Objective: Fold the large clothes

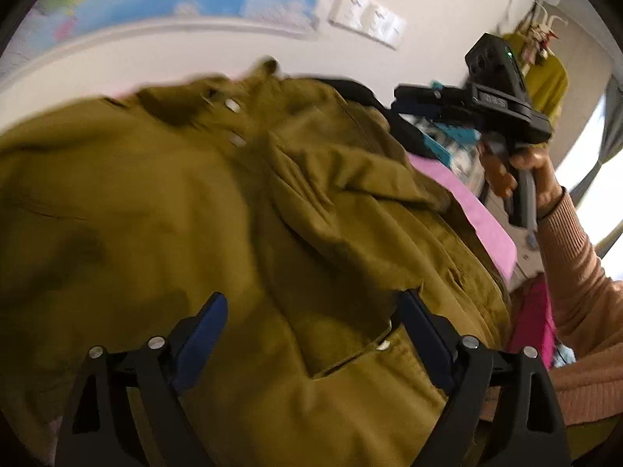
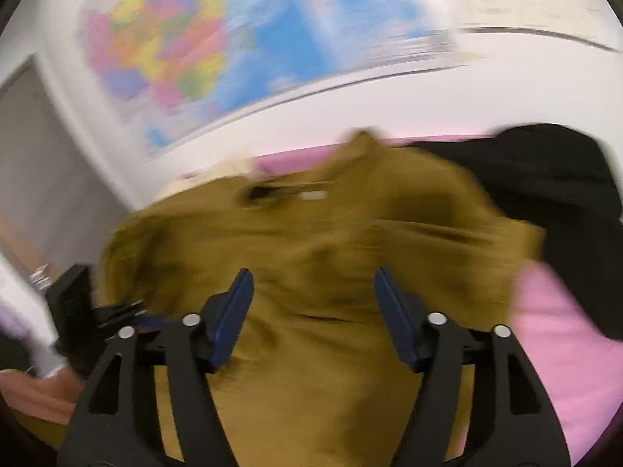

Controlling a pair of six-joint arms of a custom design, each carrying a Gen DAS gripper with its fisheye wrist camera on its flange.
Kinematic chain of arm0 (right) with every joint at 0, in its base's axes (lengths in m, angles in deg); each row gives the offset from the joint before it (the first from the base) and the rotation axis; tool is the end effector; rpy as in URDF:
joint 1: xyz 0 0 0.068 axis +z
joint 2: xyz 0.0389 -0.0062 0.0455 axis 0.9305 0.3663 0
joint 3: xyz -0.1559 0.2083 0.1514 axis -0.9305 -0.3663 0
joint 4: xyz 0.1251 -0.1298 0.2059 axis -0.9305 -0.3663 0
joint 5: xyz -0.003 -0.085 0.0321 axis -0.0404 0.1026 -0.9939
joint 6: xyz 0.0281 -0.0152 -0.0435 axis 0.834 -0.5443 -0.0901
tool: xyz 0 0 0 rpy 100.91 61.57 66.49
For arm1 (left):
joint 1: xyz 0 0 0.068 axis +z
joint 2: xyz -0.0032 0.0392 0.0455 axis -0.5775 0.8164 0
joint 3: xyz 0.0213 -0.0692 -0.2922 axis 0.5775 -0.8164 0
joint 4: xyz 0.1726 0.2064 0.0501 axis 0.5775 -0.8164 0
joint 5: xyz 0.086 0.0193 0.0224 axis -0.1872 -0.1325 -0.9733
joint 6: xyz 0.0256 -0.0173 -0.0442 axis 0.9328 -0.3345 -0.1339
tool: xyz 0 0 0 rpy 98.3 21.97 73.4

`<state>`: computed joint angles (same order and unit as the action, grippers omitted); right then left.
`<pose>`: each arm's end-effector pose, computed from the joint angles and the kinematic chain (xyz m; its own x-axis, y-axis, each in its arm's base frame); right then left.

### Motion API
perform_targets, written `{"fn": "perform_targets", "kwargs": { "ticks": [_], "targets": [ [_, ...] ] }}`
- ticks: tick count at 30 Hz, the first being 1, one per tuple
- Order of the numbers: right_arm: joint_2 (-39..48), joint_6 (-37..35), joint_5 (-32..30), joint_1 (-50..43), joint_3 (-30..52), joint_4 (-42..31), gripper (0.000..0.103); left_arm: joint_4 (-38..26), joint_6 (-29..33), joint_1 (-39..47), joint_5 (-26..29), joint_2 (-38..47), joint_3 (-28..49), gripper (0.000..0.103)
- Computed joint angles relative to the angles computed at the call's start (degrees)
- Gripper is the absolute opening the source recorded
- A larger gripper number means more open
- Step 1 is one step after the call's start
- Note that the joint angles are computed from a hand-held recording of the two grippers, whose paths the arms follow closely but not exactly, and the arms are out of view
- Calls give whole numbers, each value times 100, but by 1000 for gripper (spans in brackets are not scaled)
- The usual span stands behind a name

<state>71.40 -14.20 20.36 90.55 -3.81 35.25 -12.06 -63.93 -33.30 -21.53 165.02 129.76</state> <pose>0.3673 0.1587 0.2127 -0.7523 -0.1211 -0.6476 -0.4008 0.8643 0.3040 0.2591 -0.0104 0.2018 -0.7819 0.1869 -0.5948 0.4499 0.8295 -0.3308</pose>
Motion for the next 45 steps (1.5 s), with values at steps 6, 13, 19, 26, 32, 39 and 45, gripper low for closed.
{"fn": "perform_targets", "kwargs": {
  "ticks": [6, 13, 19, 26, 32, 39, 45],
  "targets": [
    [384, 437, 28, -898, -639, 389, 66, 239, 201, 69, 609, -492, -381, 94],
    [903, 379, -902, -1138, -838, 1189, 62, 299, -324, -104, -154, 552, 41, 37],
    [631, 444, -1539, -1478, -1129, 1714, 3, -158, -570, 819, 62, 1060, 1080, 3],
    [208, 530, -1236, -1733, -1381, 1798, 5, -52, -720, 1365, -451, 1479, 1964, 4],
    [141, 390, 89, -1267, -1237, 1403, 36, 211, -672, 1227, -1093, 1808, 1911, 17],
    [-6, -428, 1456, -182, -765, 1070, 42, 540, -672, 787, -1661, 1542, 1688, 47],
    [372, 162, 1664, -644, -564, 721, 44, 615, -670, 744, -1695, 1622, 1742, 47]
  ]
}}
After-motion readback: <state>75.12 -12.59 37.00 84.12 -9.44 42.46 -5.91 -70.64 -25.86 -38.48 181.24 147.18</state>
